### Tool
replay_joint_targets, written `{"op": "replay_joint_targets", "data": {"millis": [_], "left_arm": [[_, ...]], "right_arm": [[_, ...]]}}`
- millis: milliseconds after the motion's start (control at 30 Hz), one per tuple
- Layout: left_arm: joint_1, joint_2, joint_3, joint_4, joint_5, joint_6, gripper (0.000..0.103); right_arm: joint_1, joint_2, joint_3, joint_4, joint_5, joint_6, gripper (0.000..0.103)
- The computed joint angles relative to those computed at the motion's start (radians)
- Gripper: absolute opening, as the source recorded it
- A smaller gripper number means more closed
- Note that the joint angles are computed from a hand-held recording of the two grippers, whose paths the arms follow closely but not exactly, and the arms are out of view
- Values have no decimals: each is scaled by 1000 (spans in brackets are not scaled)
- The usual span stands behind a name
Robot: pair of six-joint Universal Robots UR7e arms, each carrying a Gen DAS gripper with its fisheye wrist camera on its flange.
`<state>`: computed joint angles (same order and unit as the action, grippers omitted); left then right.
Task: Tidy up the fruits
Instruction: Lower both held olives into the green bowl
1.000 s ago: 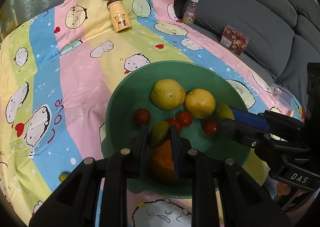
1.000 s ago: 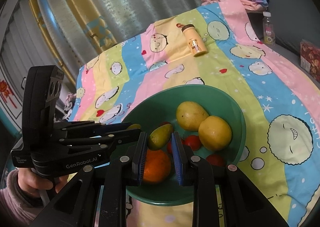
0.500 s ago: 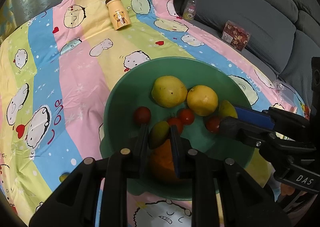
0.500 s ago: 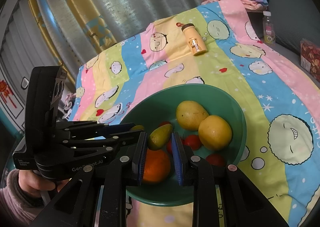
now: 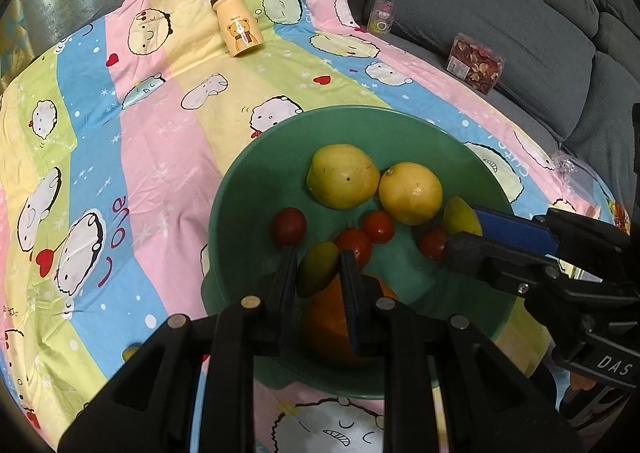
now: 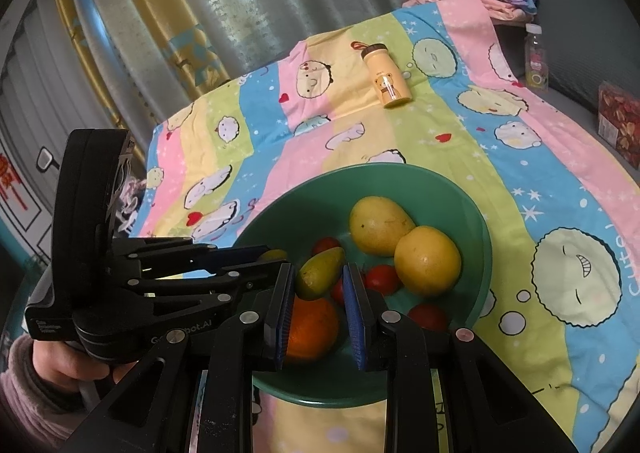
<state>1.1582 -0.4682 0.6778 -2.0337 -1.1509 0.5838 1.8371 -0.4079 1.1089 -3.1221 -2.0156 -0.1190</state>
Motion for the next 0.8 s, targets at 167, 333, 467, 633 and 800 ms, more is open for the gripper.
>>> {"op": "replay_joint_targets", "data": {"millis": [167,333,467,633,800], "left_arm": [[-1,-2,8,-8,10,5,22],[-2,-3,13,-11,15,10,22],[-3,-6,20,-19,16,13,22],[-2,-6,21,-20,16,12,22],[-2,-7,22,-20,15,13,21]], "right_arm": [[1,1,-2,3,-1,0,26],[1,0,-1,6,-2,-1,26],[0,-4,4,11,6,2,26],[1,-4,6,11,4,2,26],[1,-5,7,13,-1,9,26]]}}
